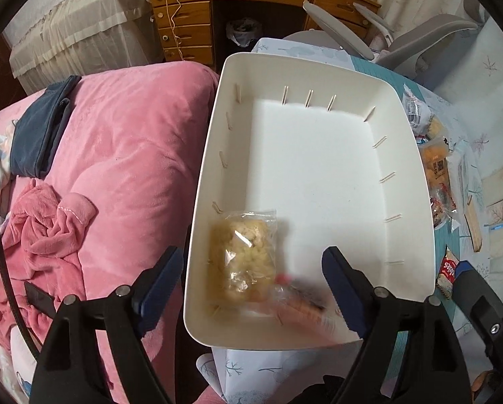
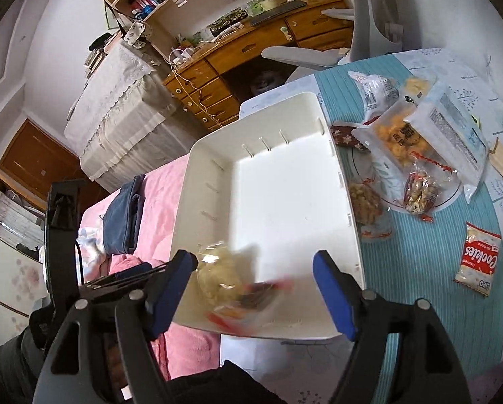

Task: Organize snacks
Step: 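Carry both held snacks into the white tray and open both tools, then withdraw both tools from the tray back toward the snack pile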

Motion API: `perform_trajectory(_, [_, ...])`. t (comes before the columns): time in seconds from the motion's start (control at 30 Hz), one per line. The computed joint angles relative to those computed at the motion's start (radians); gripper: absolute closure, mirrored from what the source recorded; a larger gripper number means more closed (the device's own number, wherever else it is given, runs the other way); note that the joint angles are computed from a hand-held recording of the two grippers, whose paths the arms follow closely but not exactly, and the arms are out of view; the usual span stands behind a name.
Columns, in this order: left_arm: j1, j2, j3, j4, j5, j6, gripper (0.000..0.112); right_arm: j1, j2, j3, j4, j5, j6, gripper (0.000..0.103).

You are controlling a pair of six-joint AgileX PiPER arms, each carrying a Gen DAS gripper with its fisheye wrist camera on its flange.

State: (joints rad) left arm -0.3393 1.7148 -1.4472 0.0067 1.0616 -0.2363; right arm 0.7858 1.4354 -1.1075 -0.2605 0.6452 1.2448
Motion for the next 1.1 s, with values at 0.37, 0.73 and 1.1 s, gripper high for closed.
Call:
perform_trajectory(0.37, [-0.112,-0.068,-0.006,-0.047,-0.094,0.007,0.028,0.07,-0.121,0.06,-0.198,0.156,0.143,0.028])
perform_trajectory(0.73, [-0.321,-0.08,-0.068,0.094,-0.172,-0.151,0.028,0.176,-0.269,0.168,-0.453,0.349,0.248,0.028])
perform_trajectory(1.1, [-0.562,0.05,-0.263,0.406,-0.051,-0.488,0.028,0.124,-0.526,0.355,-0.584,0.354,0.093,0.028])
